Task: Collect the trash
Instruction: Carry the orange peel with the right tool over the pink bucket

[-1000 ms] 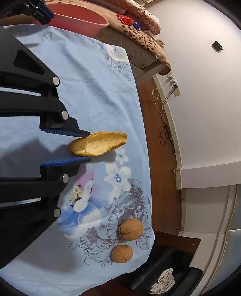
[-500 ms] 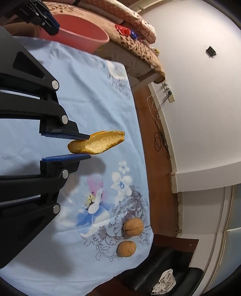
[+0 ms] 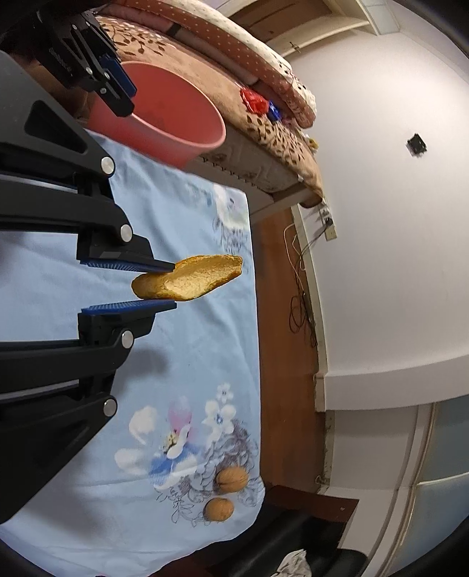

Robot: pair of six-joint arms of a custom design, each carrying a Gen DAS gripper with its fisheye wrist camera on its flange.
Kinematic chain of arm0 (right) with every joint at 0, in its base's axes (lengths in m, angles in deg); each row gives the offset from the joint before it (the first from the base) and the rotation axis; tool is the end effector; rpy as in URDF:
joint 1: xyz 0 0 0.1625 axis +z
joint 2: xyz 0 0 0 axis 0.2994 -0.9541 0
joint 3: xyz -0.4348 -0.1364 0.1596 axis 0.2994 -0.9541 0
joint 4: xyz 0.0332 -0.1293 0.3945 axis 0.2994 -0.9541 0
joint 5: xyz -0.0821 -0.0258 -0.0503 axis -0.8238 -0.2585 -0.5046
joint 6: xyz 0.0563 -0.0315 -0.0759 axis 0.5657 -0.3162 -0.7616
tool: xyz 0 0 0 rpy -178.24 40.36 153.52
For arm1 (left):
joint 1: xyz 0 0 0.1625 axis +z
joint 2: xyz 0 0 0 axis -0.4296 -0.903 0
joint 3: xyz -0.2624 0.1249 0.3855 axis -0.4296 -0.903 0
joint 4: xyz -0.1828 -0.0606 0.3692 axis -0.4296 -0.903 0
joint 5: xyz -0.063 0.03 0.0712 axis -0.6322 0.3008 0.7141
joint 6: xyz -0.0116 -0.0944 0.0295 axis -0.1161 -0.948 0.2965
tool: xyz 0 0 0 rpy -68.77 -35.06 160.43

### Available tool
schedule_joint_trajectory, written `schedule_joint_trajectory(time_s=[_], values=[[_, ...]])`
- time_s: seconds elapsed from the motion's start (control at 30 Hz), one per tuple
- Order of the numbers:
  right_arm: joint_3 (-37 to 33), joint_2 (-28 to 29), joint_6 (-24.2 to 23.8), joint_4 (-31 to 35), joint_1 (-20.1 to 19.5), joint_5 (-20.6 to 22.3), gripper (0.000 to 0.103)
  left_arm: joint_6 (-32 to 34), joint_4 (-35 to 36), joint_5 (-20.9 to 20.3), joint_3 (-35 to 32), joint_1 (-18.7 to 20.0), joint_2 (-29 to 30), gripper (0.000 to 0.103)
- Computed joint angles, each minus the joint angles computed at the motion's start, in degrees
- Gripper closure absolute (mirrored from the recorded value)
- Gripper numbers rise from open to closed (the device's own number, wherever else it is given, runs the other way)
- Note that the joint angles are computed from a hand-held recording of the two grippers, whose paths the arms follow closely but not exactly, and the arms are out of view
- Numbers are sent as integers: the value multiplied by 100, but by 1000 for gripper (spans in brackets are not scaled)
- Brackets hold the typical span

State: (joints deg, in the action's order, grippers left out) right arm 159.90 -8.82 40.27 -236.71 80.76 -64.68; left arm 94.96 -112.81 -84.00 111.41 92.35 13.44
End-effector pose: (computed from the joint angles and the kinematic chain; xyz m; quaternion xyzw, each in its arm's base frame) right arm 0.1775 -0.7150 0.0779 0.0108 -0.8534 0.4289 0.2960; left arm -0.1150 -0.7402 0.1288 0.2388 0.8945 -0.2924 0.2396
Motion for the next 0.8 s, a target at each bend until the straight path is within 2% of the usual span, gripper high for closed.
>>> schedule_joint_trajectory(time_s=[0.4,0.8], values=[[-244,200,-249,288,285,26,89,-37,-188,-40,48,49,-146,59],[-780,541,-521,823,501,112,89,-100,-292,-38,46,153,-247,59]])
